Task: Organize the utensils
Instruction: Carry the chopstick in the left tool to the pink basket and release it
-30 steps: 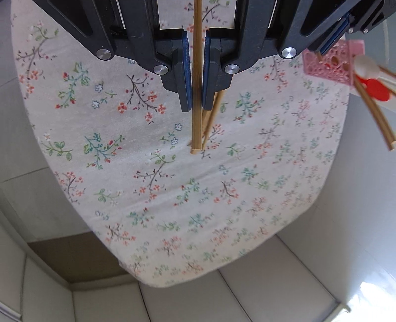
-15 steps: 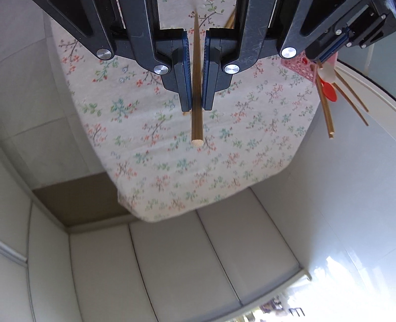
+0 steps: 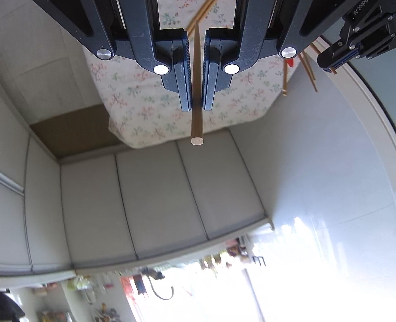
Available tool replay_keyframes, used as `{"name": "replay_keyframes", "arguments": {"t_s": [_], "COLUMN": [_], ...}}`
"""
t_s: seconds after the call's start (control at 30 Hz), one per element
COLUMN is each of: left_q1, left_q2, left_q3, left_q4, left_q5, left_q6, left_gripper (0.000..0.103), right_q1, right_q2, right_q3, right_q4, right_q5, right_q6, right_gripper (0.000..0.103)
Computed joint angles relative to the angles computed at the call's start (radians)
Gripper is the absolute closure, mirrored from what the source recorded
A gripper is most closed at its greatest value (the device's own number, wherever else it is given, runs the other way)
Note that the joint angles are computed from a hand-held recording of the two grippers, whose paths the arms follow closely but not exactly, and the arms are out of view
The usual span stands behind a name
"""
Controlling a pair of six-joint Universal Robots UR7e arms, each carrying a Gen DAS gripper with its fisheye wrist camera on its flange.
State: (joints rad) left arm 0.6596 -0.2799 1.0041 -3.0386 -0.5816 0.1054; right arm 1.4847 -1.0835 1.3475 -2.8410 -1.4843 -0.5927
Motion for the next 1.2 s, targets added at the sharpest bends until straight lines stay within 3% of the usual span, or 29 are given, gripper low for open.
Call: {"name": "replay_keyframes", "arguments": {"t_s": [0.43,0.7,0.9,1.2], "left_q1": [-0.027,-0.040,-0.028,0.019], "left_q2": [-0.047,-0.054,-0.053,-0.024], "left_q3": [0.070,0.078,0.072,0.026], "left_q4": [-0.279,-0.452,-0.533,-0.550], "left_q5": [-0.014,0.043,0.088,0.132], "left_q6": [0.170,0.312,0.365,0.386], "left_gripper": [0.098,0.098,0.098,0.098], "right_q1": [0.031,0.048,0.065,0.080], "right_q2": [-0.056,-0.046,-0.027,0.028], "right_q3": [0.082,0.088,0.089,0.086], "right_q4": [-0.051,-0.046,-0.031,-0.025], "right_q5": [0.105,0.136,0.143,0.176], "right_q6": [-0.020,-0.018,-0.019,-0.039], "right_gripper": [0.096,0.096,0.096,0.096]}}
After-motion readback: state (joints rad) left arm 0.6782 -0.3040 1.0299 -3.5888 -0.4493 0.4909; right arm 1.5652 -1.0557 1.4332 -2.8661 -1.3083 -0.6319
